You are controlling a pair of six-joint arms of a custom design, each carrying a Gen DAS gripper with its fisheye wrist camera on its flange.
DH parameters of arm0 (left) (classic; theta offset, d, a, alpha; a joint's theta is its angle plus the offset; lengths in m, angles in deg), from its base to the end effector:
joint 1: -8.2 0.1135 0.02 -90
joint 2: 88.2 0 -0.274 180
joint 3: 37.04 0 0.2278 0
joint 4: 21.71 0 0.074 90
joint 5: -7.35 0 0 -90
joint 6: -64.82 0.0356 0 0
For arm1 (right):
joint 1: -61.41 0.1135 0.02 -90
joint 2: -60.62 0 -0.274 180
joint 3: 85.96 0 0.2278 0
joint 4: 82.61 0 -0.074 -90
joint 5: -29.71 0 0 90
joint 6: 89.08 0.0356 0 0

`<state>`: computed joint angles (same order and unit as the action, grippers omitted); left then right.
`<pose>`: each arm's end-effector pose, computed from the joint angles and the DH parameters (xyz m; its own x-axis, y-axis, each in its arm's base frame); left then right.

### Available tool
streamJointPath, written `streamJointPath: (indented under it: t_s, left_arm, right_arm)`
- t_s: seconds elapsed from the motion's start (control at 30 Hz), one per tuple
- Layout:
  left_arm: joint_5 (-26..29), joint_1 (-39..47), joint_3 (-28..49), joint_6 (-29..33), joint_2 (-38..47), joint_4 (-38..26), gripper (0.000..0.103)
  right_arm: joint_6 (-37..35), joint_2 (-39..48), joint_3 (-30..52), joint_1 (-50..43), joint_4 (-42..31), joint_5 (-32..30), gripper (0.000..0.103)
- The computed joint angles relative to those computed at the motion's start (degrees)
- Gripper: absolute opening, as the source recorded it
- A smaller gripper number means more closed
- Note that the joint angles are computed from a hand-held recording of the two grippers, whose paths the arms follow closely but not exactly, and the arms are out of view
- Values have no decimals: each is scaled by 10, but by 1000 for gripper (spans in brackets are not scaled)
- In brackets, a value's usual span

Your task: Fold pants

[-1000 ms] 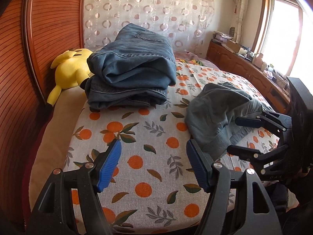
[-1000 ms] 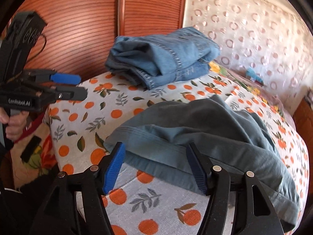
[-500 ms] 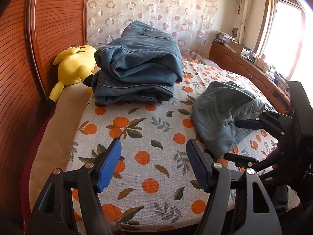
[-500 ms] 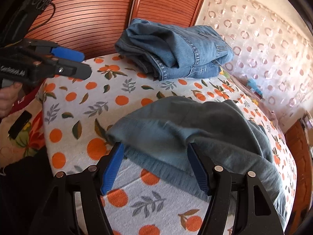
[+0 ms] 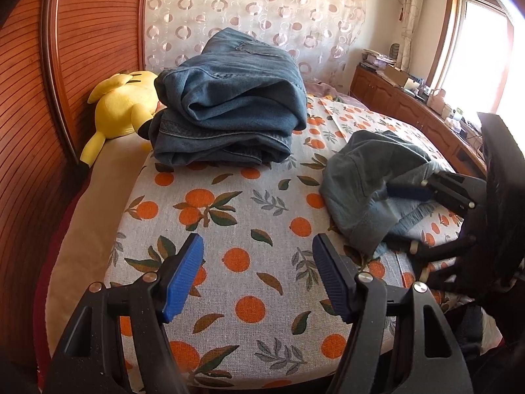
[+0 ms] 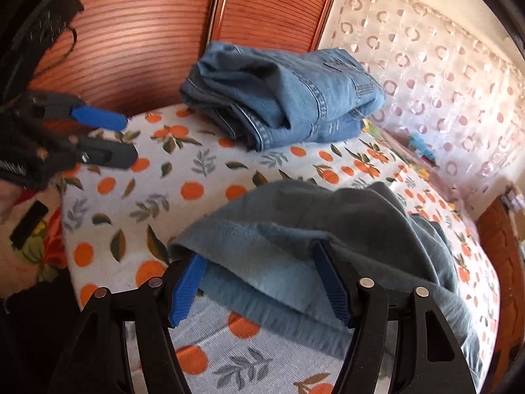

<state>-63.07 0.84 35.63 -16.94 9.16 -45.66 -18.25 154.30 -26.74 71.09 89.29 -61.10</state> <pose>0.3289 -0.0545 0.2094 -0.6879 0.2250 -0.6900 0.4435 0.8829 -0.1542 0.3017 0.0520 0.1839 -0.5712 -0.4305 -0.6989 -0.3874 0.8920 -0.2328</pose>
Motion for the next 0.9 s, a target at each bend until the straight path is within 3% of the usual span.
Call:
streamJointPath:
  t_s: [0.03, 0.1, 0.33, 0.53, 0.73, 0.9]
  left_arm:
    - [1, -1, 1, -1, 1, -1, 70]
    - [1, -4, 1, -1, 2, -2, 70]
    - [-8, -40, 11, -4, 4, -5, 70]
    - [-21, -98, 45, -6, 21, -14, 70]
    - [-38, -177, 114, -13, 60, -39, 70]
    - [-56, -247, 187, -16, 102, -70, 70]
  right_arm:
    - [0, -6, 4, -10, -9, -10, 28]
    - [3, -26, 11, -38, -24, -47, 6]
    - [18, -141, 28, -199, -68, -143, 3]
    - [9, -221, 60, -424, -117, -205, 3]
    - [-13, -216, 79, -673, -128, -274, 3]
    - [-43, -178, 72, -818, -129, -319, 3]
